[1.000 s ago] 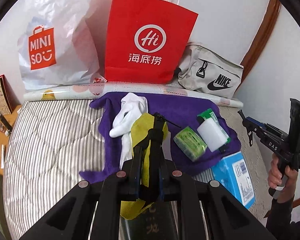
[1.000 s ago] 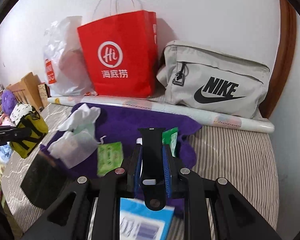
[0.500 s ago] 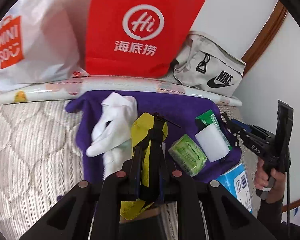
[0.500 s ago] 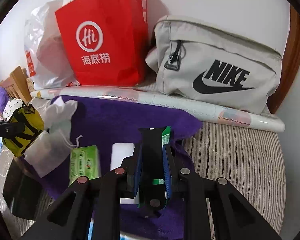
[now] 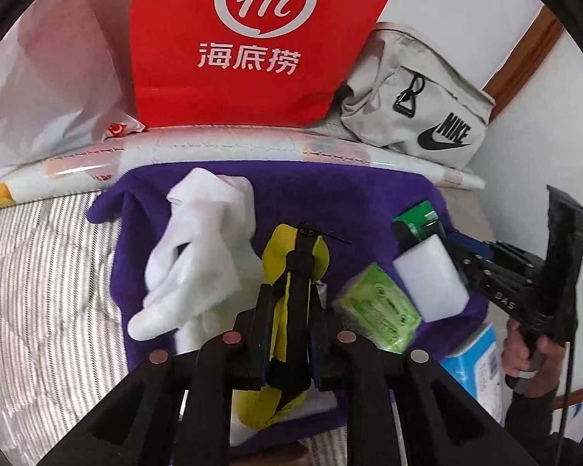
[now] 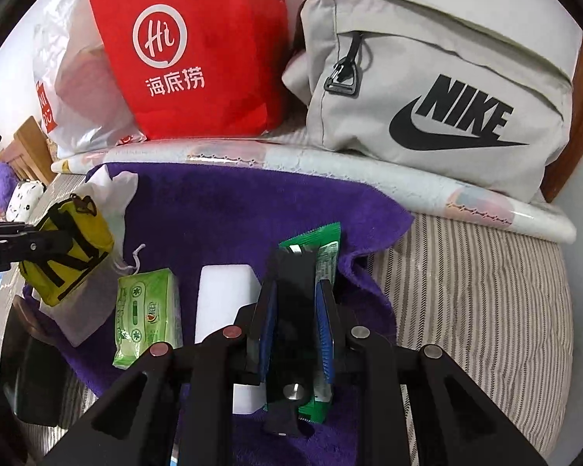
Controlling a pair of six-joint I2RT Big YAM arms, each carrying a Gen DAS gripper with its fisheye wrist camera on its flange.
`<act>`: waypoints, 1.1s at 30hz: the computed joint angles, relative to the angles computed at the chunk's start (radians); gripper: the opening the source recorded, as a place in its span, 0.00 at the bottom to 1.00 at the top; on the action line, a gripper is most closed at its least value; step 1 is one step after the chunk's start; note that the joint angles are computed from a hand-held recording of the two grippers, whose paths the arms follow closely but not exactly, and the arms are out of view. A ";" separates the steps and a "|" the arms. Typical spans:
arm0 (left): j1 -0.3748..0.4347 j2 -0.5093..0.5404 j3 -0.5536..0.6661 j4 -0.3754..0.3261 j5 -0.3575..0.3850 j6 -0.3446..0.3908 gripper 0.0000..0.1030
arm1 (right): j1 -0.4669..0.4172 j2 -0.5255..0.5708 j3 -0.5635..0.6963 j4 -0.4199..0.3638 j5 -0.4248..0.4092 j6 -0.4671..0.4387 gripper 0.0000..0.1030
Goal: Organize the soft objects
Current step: 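Carry the pouch onto the purple towel with the left tool while the right tool carries the strap, then open both tools on the purple towel and withdraw them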
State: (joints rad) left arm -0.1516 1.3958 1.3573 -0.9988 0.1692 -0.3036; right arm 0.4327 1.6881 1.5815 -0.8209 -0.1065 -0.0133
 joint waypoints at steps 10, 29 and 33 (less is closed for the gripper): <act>-0.004 -0.028 0.006 -0.012 -0.123 0.012 0.60 | 0.005 -0.031 -0.015 0.007 0.005 0.006 0.34; -0.128 -0.253 -0.048 -0.100 -0.309 -0.026 0.64 | 0.049 -0.290 -0.167 -0.012 0.081 0.077 0.75; -0.183 -0.310 -0.081 -0.127 -0.327 -0.082 0.67 | 0.077 -0.355 -0.207 -0.062 0.094 0.093 0.76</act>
State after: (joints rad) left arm -0.3346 1.0856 1.2761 -1.1258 -0.1573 -0.3860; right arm 0.5097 1.3333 1.3749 -0.8829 -0.0122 0.0794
